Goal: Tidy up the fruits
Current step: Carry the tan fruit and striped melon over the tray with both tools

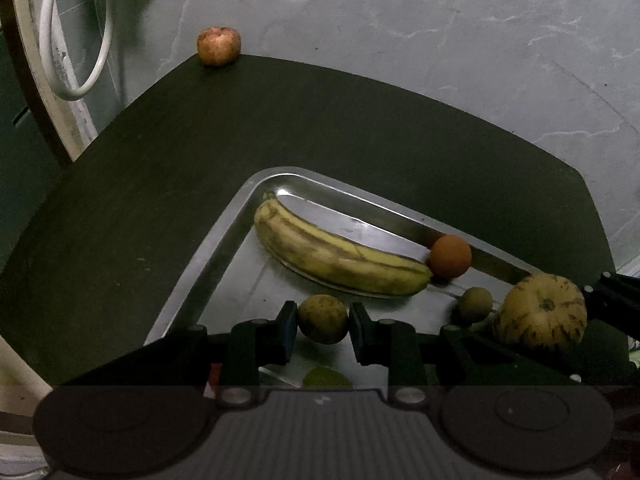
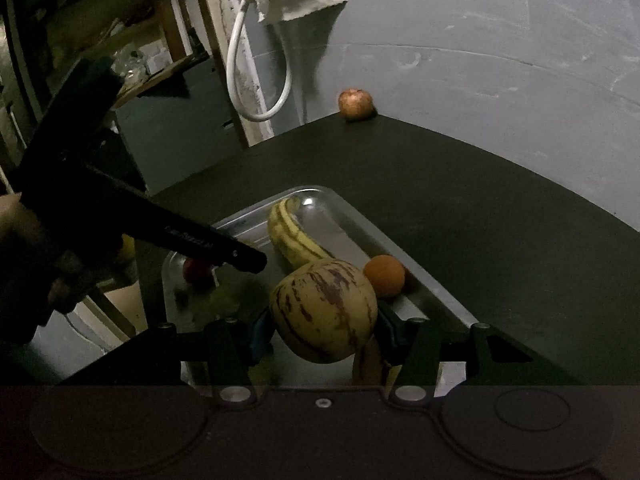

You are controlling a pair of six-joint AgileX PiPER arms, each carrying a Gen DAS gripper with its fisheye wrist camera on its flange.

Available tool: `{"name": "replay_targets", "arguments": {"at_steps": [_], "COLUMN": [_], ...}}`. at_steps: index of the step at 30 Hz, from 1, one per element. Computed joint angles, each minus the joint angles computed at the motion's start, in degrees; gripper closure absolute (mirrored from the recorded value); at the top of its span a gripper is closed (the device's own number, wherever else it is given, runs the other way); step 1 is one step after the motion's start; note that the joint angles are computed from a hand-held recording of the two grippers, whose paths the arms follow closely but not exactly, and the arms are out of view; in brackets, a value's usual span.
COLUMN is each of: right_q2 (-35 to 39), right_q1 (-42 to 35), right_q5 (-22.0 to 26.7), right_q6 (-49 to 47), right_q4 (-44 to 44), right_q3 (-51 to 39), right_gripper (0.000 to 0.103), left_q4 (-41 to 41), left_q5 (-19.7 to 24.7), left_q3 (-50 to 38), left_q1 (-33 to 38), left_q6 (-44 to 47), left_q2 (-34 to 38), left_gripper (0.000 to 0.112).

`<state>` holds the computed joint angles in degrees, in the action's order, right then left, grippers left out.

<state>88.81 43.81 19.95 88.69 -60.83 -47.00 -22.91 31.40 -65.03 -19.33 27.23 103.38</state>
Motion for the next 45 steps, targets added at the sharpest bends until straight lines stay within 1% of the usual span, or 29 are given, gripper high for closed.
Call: {"name": "replay_targets", "arguments": {"at_steps": [4,8,17,19,22,32,42,45], "right_q2": [1.28,3.16,7.05,8.14,9.75,11.46,11.36,11.08], "right_q1": [-0.46,-1.10,-2.96,-3.63,-4.38,-5.52,-5.89,-5.90], "right_q5": [0.05,0.85,0.65,0.61,0.53,-0.27,-1.16,-1.67], "right_q6": [-6.82,-14.56,-29.15,-34.37,-39.09,-43.08,-43.25,-42.64], "right_q4": [5.43,11.77,23.74,28.16,32.41,36.65,37.99,37.36], "right_q3": [-1.88,-4.14,-8.42,-9.76,-11.12,-12.02,-11.55,-11.21], "right_gripper": [0.048,0.048,0.048,0.048,0.048,0.048,0.046,0.046], "left_q4": [0.30,2.06,4.01,4.26,4.29,4.26,4.60,4.61], "left_q5": [0.72,1.26,1.94,2.17,2.48,3.33,3.48,3.39], "left_q3": [-1.27,-2.65,-4.55,-4.86,-5.30,-5.84,-5.87,-5.73], "left_q1": [0.27,0.59,1.65,1.92,2.40,3.42,3.52,3.55], "left_q6": [0.53,-0.91,-2.58,-2.83,-3.17,-4.38,-5.09,-5.13], "left_q2": [0.98,2.13,3.99,4.26,4.75,5.27,5.22,5.20], "left_gripper": [0.082,0.082,0.082,0.082,0.082,0.081,0.081,0.078]}}
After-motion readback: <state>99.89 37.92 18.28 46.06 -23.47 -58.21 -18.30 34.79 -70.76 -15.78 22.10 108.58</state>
